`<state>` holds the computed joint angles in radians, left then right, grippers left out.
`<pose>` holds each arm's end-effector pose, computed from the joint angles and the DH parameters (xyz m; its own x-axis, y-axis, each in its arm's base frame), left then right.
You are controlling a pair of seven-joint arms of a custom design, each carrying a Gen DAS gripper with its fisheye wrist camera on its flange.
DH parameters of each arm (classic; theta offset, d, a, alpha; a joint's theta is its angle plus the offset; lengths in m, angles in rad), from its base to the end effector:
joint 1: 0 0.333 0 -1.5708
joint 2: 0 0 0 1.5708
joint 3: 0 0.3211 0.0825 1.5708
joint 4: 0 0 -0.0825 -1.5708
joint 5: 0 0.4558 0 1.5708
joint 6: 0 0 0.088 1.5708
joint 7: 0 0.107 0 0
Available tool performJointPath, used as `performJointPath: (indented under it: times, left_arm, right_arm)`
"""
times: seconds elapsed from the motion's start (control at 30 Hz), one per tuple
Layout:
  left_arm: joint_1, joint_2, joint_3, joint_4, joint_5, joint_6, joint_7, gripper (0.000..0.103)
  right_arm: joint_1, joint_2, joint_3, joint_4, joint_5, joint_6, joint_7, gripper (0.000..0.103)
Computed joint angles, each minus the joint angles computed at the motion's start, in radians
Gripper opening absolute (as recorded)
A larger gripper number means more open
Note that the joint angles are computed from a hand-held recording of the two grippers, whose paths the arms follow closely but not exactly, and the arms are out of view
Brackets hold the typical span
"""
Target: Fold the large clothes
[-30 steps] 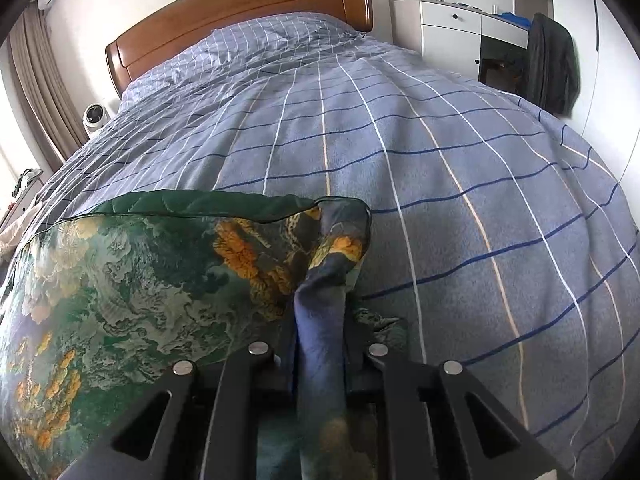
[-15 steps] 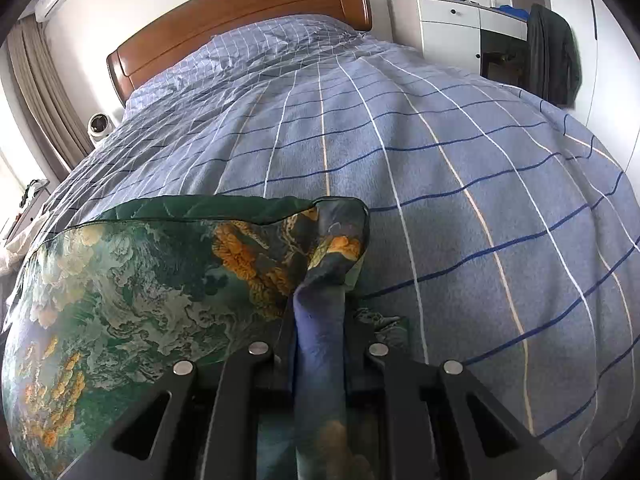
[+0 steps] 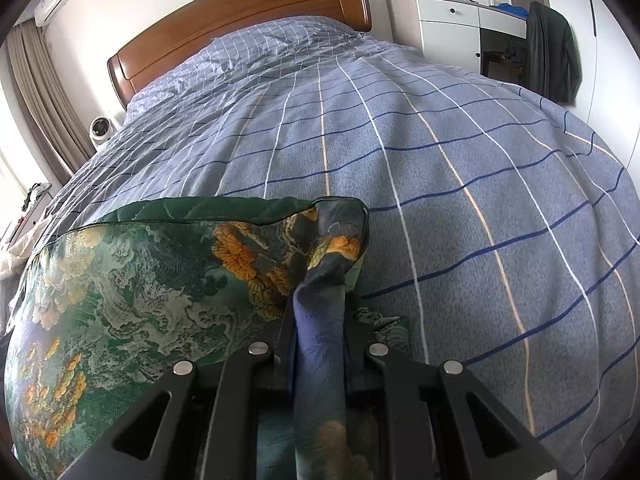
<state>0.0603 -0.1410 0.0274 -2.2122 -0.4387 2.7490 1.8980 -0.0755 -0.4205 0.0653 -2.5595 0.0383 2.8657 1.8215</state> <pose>0.6060 0.0709 0.4846 0.0421 -0.9828 0.1798 -0.7532 -0.1495 -0.6405 0.5097 -0.0068 0.4621 -0.2207 -0.9604 -0.1702 -0.7147 0.2780 -0.6418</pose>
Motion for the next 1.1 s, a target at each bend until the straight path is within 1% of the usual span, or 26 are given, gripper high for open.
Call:
performJointPath:
  times: [0.33, 0.63, 0.7, 0.73, 0.8, 0.83, 0.87, 0.9, 0.93, 0.97, 1.0, 1.03, 1.07, 1.1]
  left_arm:
    - [-0.001, 0.001, 0.002, 0.001, -0.014, -0.001, 0.013, 0.020]
    - [-0.001, 0.000, 0.001, 0.002, -0.023, -0.002, 0.016, 0.020]
    - [-0.004, -0.004, 0.002, 0.003, -0.035, -0.006, 0.019, 0.022]
    - [-0.007, -0.009, 0.007, 0.001, -0.055, -0.010, 0.032, 0.023]
    - [-0.014, -0.011, 0.024, 0.012, -0.115, -0.045, 0.063, 0.029]
    - [-0.014, -0.007, 0.036, 0.029, -0.160, -0.089, 0.081, 0.030]
    - [-0.009, -0.002, 0.044, 0.046, -0.194, -0.132, 0.094, 0.035]
    - [0.001, 0.006, 0.051, 0.070, -0.225, -0.191, 0.097, 0.042]
    - [0.016, 0.013, 0.054, 0.099, -0.237, -0.260, 0.081, 0.048]
    - [0.032, 0.015, 0.050, 0.117, -0.229, -0.303, 0.060, 0.057]
    - [0.048, 0.008, 0.041, 0.127, -0.199, -0.326, 0.026, 0.068]
    - [0.060, -0.019, 0.026, 0.117, -0.145, -0.309, -0.017, 0.075]
    - [0.064, -0.046, 0.017, 0.099, -0.115, -0.279, -0.025, 0.087]
    - [0.060, -0.078, 0.012, 0.076, -0.098, -0.240, -0.018, 0.090]
  right_arm:
    - [0.012, 0.013, -0.013, 0.008, 0.016, 0.009, -0.014, 0.017]
    - [0.011, 0.019, -0.012, 0.010, 0.022, 0.015, -0.020, 0.017]
    - [0.014, 0.020, -0.015, 0.009, 0.026, 0.016, -0.023, 0.017]
    - [0.024, 0.021, -0.026, 0.009, 0.039, 0.021, -0.033, 0.017]
    - [0.068, 0.018, -0.072, 0.006, 0.100, 0.030, -0.077, 0.018]
    - [0.120, 0.012, -0.126, 0.003, 0.171, 0.034, -0.130, 0.019]
    - [0.172, 0.005, -0.181, 0.002, 0.248, 0.035, -0.188, 0.020]
    - [0.233, -0.005, -0.247, 0.002, 0.342, 0.030, -0.259, 0.023]
    - [0.286, -0.017, -0.310, 0.007, 0.434, 0.011, -0.327, 0.029]
    - [0.305, -0.026, -0.340, 0.014, 0.485, -0.014, -0.358, 0.034]
    - [0.292, -0.035, -0.338, 0.018, 0.506, -0.033, -0.361, 0.044]
    - [0.248, -0.049, -0.301, 0.015, 0.495, -0.037, -0.341, 0.060]
    - [0.169, -0.065, -0.230, 0.008, 0.431, -0.036, -0.274, 0.065]
    - [0.118, -0.081, -0.181, 0.001, 0.392, -0.033, -0.244, 0.067]
